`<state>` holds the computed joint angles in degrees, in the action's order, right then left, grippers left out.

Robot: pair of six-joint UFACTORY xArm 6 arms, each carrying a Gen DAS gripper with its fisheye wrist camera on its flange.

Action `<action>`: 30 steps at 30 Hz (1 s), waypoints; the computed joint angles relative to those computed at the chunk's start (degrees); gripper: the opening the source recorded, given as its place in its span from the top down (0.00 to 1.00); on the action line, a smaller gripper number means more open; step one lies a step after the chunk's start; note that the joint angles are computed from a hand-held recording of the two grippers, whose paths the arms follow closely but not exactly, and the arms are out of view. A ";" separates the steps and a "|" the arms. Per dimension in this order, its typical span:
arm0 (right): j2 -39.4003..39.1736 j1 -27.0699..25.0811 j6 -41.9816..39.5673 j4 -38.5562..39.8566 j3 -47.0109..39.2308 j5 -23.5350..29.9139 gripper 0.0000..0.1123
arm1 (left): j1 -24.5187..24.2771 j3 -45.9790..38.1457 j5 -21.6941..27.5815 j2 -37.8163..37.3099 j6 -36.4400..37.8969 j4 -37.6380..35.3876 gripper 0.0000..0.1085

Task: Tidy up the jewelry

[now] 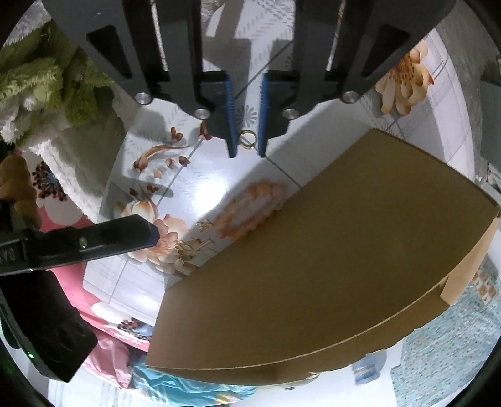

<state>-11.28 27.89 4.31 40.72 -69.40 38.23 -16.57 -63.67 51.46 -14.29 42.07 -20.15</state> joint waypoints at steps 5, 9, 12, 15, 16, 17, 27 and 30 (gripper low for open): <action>0.46 0.47 3.73 -5.02 -0.88 -0.22 0.72 | -0.92 0.45 -1.23 0.04 0.50 -0.81 0.91; 1.46 1.65 9.93 -17.18 -3.05 0.13 0.73 | -0.72 1.11 -1.37 -0.52 1.02 -2.31 0.90; 3.87 3.66 14.86 -31.34 -7.14 2.91 0.74 | -0.43 1.34 -1.46 -0.77 1.05 -3.34 0.90; 6.84 5.68 16.80 -41.11 -11.07 6.15 0.77 | 0.41 1.31 -1.13 -0.97 1.00 -4.85 0.90; 7.75 6.21 16.97 -43.12 -12.07 6.95 0.79 | 0.71 1.23 -0.95 -0.98 1.11 -5.15 0.90; 8.77 6.75 16.96 -45.15 -13.04 7.85 0.81 | 0.88 1.25 -0.99 -1.02 0.97 -5.42 0.90; 13.56 9.00 20.67 -55.06 -16.72 10.47 0.90 | 2.39 0.85 -0.04 -0.70 0.87 -7.66 0.90; 13.95 9.22 21.57 -55.99 -16.91 10.23 0.90 | 2.76 0.63 0.34 -0.68 1.11 -7.88 0.90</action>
